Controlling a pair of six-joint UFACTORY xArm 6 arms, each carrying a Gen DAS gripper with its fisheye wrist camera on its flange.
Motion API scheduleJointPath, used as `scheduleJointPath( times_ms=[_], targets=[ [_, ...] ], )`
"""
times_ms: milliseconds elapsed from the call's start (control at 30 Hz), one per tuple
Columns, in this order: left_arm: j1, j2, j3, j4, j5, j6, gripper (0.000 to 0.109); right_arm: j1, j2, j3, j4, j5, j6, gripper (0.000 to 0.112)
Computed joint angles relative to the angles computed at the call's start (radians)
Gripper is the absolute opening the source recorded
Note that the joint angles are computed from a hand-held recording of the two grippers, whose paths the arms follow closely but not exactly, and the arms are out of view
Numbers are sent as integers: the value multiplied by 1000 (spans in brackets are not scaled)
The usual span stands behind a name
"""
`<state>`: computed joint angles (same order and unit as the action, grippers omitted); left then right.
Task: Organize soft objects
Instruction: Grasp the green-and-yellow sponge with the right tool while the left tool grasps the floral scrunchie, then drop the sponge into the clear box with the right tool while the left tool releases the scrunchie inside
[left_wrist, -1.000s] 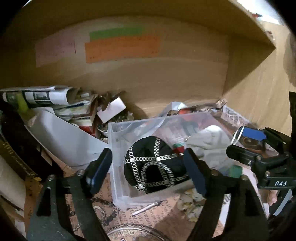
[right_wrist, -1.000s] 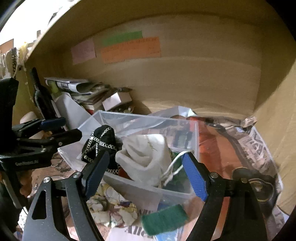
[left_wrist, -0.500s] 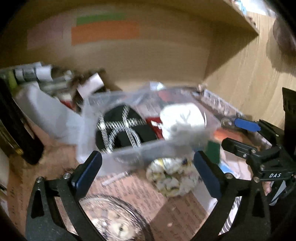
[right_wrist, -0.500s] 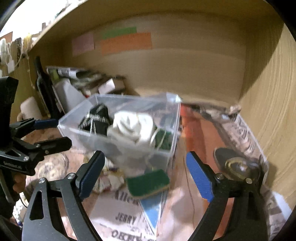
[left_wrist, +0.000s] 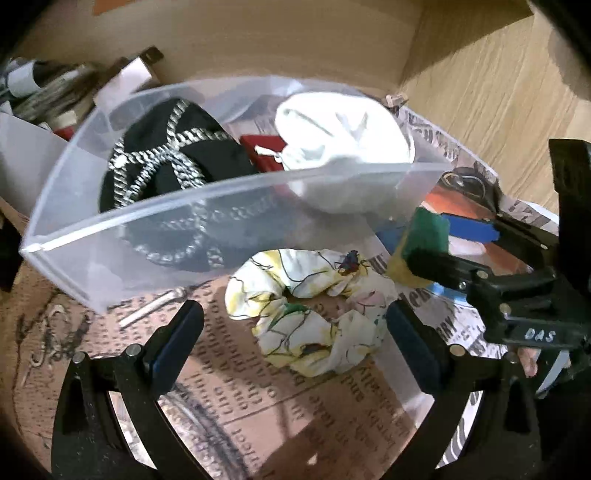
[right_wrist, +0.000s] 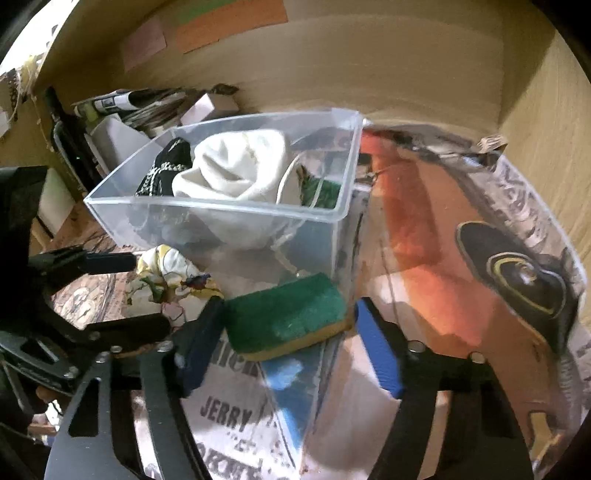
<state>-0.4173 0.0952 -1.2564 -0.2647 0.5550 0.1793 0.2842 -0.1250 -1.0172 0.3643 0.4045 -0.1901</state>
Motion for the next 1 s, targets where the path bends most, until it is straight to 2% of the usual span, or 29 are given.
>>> scheduleJointPath(
  times_ms=[67,233,500,567,700,1000],
  targets=[
    [-5,18,-17,10,11,-14,99,8,-6,10,-24,-10,13,60],
    [-30,32,-25,80,-10,-40,81,15,-21,33,-61,-39,40,57],
    [-49,12,1,64,-43,-2,38,18,-82,82,-38,-94,44,57],
    [-47,0,11,49,-48,11,33,17,-100,90,-40,-108,48,57],
    [-30,-58,59,9,-69,52,29,19,-126,100,-27,-142,42,57],
    [-11,-198,152,-86,-173,135,28,39,-155,95,-46,-214,61,57]
  ],
)
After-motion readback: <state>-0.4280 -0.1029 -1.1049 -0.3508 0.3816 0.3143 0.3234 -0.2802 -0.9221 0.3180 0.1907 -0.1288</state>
